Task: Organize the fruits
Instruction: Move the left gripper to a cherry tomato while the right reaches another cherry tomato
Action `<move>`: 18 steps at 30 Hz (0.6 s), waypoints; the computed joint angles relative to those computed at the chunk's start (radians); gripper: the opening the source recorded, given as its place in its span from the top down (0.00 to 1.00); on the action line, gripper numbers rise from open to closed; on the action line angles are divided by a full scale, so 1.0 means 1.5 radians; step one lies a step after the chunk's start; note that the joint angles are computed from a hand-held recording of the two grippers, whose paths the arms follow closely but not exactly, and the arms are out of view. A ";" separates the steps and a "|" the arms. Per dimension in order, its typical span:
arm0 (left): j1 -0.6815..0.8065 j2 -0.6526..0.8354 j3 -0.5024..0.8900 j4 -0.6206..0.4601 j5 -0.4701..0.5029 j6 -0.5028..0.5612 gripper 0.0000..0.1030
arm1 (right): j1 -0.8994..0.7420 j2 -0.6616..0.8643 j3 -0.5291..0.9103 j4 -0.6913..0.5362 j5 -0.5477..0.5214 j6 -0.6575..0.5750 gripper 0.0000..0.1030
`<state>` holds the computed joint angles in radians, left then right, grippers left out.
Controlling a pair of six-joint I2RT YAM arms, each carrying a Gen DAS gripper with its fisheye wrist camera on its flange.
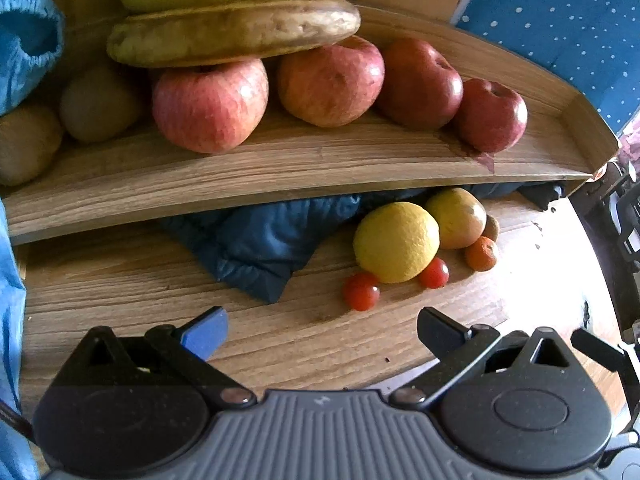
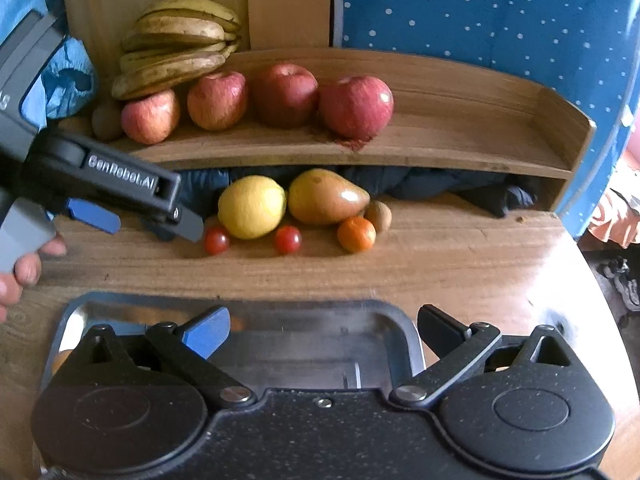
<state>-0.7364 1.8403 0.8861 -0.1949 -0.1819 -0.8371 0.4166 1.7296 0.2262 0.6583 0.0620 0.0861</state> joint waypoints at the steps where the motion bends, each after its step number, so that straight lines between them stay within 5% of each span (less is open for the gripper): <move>1: 0.004 0.006 0.003 0.002 0.004 0.001 0.01 | -0.006 0.012 0.011 0.002 -0.008 -0.007 0.04; 11: 0.024 0.052 0.024 0.044 0.030 0.009 0.01 | -0.047 0.129 0.113 0.002 -0.066 -0.054 0.16; 18: 0.038 0.060 0.009 0.095 0.068 0.026 0.14 | -0.052 0.185 0.182 -0.024 -0.089 -0.076 0.32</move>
<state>-0.6789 1.9296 0.8997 -0.0523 -0.0792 -0.7982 0.3393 2.0077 0.4993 0.6228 -0.0721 -0.0281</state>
